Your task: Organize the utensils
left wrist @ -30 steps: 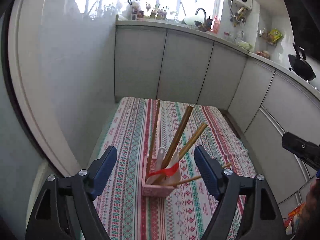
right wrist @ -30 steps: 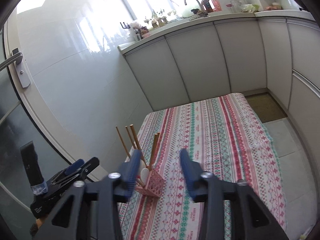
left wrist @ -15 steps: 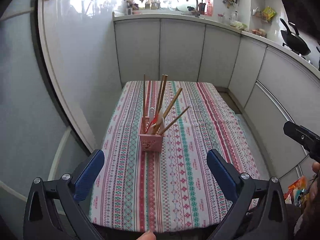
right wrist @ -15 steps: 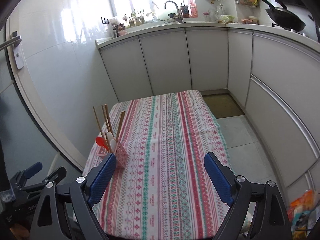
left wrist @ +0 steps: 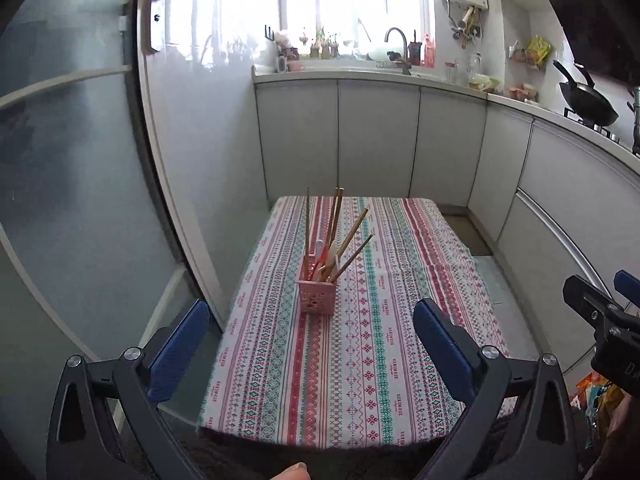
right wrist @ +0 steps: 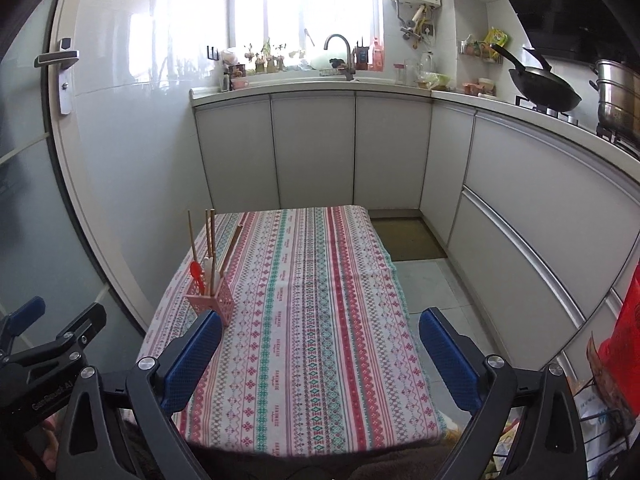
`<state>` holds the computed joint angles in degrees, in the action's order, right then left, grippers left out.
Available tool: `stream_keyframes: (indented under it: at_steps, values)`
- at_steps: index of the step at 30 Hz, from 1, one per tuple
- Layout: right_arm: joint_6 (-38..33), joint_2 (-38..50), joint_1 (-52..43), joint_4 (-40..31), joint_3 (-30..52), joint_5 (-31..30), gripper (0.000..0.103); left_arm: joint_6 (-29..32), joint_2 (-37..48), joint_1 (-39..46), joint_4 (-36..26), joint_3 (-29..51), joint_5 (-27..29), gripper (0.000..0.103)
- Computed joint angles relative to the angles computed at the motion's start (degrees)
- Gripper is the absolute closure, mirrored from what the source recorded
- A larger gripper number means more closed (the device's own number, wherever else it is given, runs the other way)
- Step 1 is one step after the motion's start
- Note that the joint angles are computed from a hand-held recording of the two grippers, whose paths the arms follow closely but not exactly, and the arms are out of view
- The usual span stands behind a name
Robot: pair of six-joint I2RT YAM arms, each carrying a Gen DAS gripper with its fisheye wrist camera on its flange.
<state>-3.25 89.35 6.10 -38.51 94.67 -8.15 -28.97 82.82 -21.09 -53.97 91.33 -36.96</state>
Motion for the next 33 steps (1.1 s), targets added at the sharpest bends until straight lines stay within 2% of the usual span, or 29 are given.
stream_keyframes:
  at_steps: [33]
  values:
    - [0.33, -1.45, 1.52, 0.1, -1.05, 0.35, 0.003, -0.78, -1.42, 0.42, -0.18, -0.79, 1.35, 0.0]
